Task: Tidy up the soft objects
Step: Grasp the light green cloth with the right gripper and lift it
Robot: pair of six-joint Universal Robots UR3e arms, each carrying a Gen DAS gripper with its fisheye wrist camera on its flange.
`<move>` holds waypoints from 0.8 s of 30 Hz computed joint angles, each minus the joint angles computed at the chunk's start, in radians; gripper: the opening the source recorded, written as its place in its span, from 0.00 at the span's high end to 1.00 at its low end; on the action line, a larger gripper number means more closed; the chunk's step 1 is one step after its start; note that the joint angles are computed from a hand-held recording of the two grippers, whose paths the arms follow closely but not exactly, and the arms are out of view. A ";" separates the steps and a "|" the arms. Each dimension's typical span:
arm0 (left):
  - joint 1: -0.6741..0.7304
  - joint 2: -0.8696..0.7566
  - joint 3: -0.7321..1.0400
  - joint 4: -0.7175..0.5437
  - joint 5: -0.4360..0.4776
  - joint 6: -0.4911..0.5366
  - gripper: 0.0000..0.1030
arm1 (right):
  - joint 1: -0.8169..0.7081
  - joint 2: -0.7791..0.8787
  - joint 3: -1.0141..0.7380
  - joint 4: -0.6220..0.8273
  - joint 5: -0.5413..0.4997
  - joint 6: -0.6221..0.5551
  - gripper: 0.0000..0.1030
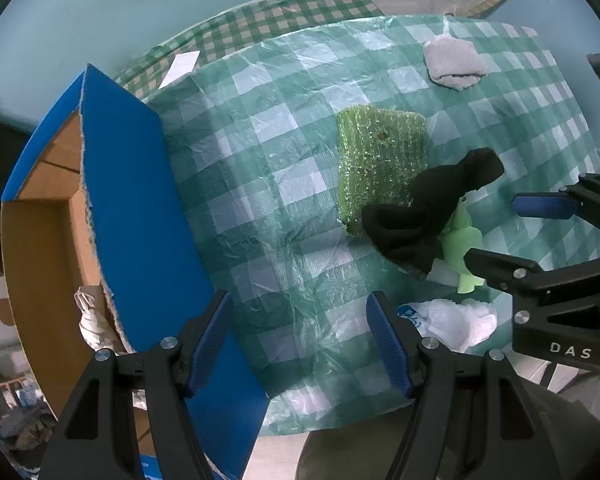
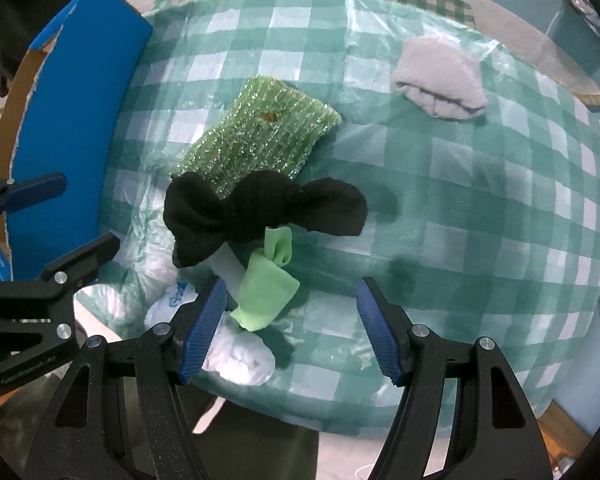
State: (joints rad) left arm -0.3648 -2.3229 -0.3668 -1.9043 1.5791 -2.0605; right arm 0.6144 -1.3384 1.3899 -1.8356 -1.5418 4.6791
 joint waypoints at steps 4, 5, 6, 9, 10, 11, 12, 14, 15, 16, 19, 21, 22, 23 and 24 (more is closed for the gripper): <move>-0.009 0.026 -0.082 0.063 0.016 0.001 0.32 | -0.012 0.004 0.032 -0.034 0.018 -0.009 0.33; -0.010 0.024 -0.082 0.063 0.018 -0.002 0.32 | -0.015 0.004 0.040 -0.042 0.021 -0.011 0.33; -0.011 0.022 -0.083 0.064 0.021 -0.004 0.32 | -0.018 0.001 0.052 -0.053 0.022 -0.013 0.33; -0.014 0.024 -0.087 0.061 0.023 -0.005 0.32 | -0.025 0.004 0.069 -0.076 0.031 -0.022 0.33; -0.015 0.027 -0.092 0.063 0.024 -0.005 0.32 | -0.027 0.007 0.068 -0.077 0.035 -0.026 0.33; -0.017 0.028 -0.094 0.064 0.025 -0.005 0.32 | -0.029 0.013 0.068 -0.080 0.040 -0.031 0.33; -0.020 0.028 -0.094 0.065 0.027 -0.006 0.32 | -0.032 0.015 0.075 -0.090 0.046 -0.036 0.33; -0.025 0.017 -0.077 0.057 0.029 -0.009 0.32 | -0.036 0.022 0.086 -0.108 0.055 -0.042 0.39; -0.027 0.014 -0.068 0.049 0.028 -0.008 0.32 | -0.036 0.024 0.090 -0.116 0.059 -0.043 0.43; -0.028 0.011 -0.061 0.043 0.027 -0.006 0.32 | -0.038 0.020 0.107 -0.135 0.063 -0.042 0.52; -0.031 0.008 -0.049 0.035 0.027 0.002 0.32 | -0.033 -0.006 0.170 -0.210 0.059 -0.011 0.66; -0.031 0.018 -0.065 0.046 0.027 0.009 0.32 | -0.027 -0.018 0.180 -0.211 0.045 -0.003 0.67; -0.033 0.018 -0.062 0.044 0.027 0.008 0.32 | -0.023 -0.025 0.176 -0.194 0.038 -0.004 0.67; -0.034 0.011 -0.046 0.033 0.026 0.005 0.32 | -0.012 -0.035 0.181 -0.187 0.031 0.003 0.67; -0.036 0.001 -0.024 0.019 0.024 0.002 0.32 | -0.008 -0.044 0.184 -0.181 0.026 0.004 0.67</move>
